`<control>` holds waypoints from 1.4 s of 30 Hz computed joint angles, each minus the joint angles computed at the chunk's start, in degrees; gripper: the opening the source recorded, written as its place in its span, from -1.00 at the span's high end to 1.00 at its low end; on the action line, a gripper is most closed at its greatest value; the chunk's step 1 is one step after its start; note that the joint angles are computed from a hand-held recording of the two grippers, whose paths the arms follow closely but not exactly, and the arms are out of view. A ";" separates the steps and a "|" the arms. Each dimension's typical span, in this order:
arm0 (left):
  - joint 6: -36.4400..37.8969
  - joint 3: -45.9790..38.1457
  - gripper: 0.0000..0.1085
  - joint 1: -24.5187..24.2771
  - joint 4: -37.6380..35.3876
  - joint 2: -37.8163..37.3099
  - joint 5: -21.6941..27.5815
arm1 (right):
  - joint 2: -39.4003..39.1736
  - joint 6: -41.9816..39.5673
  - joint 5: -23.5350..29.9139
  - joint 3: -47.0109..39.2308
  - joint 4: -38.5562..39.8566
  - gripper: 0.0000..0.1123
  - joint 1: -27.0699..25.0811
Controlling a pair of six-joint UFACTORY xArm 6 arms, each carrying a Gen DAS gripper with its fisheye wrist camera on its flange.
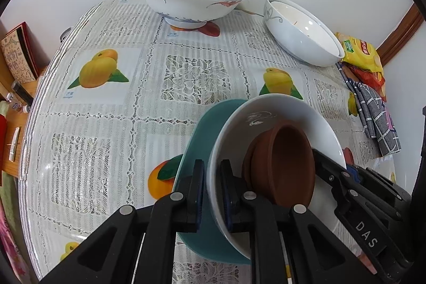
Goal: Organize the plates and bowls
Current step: 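Lower the white bowl onto the teal plate stack with both grippers, then open both grippers and withdraw them from the white bowl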
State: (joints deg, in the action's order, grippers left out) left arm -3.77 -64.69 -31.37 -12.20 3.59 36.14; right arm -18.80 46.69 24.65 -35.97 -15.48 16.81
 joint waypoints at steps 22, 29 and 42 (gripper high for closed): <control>-9.06 11.69 0.52 -3.07 11.00 -18.68 1.07 | -21.46 12.05 14.62 6.55 -11.87 0.74 8.60; -13.96 16.80 0.25 -8.76 13.78 -27.69 0.74 | -37.09 21.76 32.79 8.25 -18.42 0.31 19.25; -30.54 23.45 -0.12 -20.92 30.19 -43.11 4.38 | -49.48 48.70 78.81 3.68 -28.67 0.21 59.03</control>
State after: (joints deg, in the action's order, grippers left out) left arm -34.31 -41.24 -52.29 18.00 -39.52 40.52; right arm -68.27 95.38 103.46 -32.29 -44.15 75.83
